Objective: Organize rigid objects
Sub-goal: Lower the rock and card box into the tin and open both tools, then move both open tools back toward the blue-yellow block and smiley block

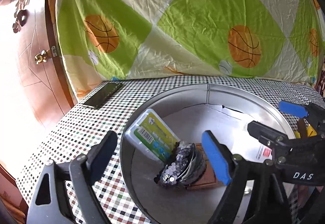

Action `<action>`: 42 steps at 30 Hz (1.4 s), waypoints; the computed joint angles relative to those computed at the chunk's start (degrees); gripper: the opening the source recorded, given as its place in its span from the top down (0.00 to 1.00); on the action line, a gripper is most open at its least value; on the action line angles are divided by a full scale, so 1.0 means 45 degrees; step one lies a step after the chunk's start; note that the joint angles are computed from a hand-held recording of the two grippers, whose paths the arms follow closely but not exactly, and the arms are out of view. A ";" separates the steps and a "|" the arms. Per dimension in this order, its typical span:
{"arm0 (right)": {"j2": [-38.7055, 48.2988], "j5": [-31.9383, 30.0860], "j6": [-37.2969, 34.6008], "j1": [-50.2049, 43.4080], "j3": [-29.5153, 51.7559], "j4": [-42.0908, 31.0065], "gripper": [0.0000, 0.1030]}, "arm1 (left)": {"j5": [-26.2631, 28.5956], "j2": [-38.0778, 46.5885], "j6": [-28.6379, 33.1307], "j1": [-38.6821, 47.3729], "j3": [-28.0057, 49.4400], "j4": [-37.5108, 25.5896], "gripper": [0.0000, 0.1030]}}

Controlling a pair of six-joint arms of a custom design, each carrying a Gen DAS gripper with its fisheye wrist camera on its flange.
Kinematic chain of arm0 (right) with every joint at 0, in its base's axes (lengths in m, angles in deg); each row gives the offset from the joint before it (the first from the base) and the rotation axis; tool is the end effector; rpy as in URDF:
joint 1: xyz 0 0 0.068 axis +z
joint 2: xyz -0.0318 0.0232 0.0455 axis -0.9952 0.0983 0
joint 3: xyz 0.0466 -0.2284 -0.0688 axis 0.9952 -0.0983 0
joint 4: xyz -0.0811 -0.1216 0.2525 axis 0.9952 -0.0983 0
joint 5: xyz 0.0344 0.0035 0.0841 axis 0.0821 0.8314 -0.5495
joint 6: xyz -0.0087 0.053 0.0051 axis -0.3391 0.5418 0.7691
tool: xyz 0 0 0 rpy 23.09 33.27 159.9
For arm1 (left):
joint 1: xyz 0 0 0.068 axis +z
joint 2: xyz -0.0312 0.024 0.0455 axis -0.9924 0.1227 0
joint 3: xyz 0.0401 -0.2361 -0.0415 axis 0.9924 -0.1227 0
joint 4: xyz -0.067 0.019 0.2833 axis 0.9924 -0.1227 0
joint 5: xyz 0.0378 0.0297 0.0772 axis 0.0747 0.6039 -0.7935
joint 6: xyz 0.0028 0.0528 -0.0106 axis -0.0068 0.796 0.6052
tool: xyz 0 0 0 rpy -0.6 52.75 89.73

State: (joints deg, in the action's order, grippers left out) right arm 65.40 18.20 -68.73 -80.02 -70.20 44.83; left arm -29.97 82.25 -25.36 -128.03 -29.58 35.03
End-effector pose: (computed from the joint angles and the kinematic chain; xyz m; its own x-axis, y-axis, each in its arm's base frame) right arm 0.2233 0.0199 0.1357 -0.5368 -0.1650 -0.8274 -0.2130 0.9754 -0.0564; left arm 0.2172 -0.1881 0.1548 -0.5084 0.0945 -0.8559 0.0731 0.9951 0.0665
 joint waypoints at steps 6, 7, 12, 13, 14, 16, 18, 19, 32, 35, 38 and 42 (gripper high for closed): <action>-0.2932 -0.1351 -0.0146 -0.1473 -0.0790 -0.1724 0.08 | -0.1144 -0.0623 -0.0372 -0.1198 -0.0410 0.0238 0.00; -0.3355 -0.1805 -0.0146 -0.1879 -0.0846 -0.2058 0.08 | -0.1293 -0.0452 -0.0422 -0.1417 -0.0262 0.0197 0.00; -0.4655 -0.3318 -0.0367 -0.3549 -0.0819 -0.3283 0.07 | -0.1616 0.0178 -0.0683 -0.2121 0.0344 -0.0001 0.00; -0.4987 -0.3648 -0.0436 -0.3967 -0.0823 -0.3571 0.07 | -0.1678 0.0215 -0.0740 -0.2273 0.0415 -0.0041 0.00; -0.5271 -0.4000 -0.0523 -0.4405 -0.0804 -0.3876 0.07 | -0.1775 0.0224 -0.0803 -0.2474 0.0457 -0.0063 0.00; -0.5841 -0.4934 -0.0975 -0.5640 -0.0780 -0.4547 0.07 | -0.1902 0.0265 -0.0867 -0.2915 0.0584 -0.0072 0.00; -0.6371 -0.5589 -0.1554 -0.6764 -0.0784 -0.5269 0.07 | -0.2147 0.0441 -0.0827 -0.3525 0.0771 0.0082 0.00; -0.6632 -0.5823 -0.2099 -0.7586 -0.0799 -0.5687 0.07 | -0.2282 0.0641 -0.0776 -0.3855 0.0942 0.0165 0.00; -0.0823 -0.7667 -0.4475 -1.4089 0.0306 -0.2413 0.07 | -0.1289 0.6962 -0.0209 -0.5976 0.6526 -0.0532 0.01; -0.0300 -0.7830 -0.4668 -1.4394 0.0434 -0.2145 0.07 | -0.0854 0.8151 -0.0198 -0.5893 0.7900 -0.1333 0.10; 0.0225 -0.7908 -0.4788 -1.4541 0.0564 -0.1991 0.07 | -0.0439 0.9142 -0.0234 -0.5691 0.9117 -0.2229 0.18; 0.0773 -0.8288 -0.4796 -1.4845 0.0924 -0.2068 0.07 | 0.0018 1.0014 -0.0270 -0.5413 1.0336 -0.3264 0.22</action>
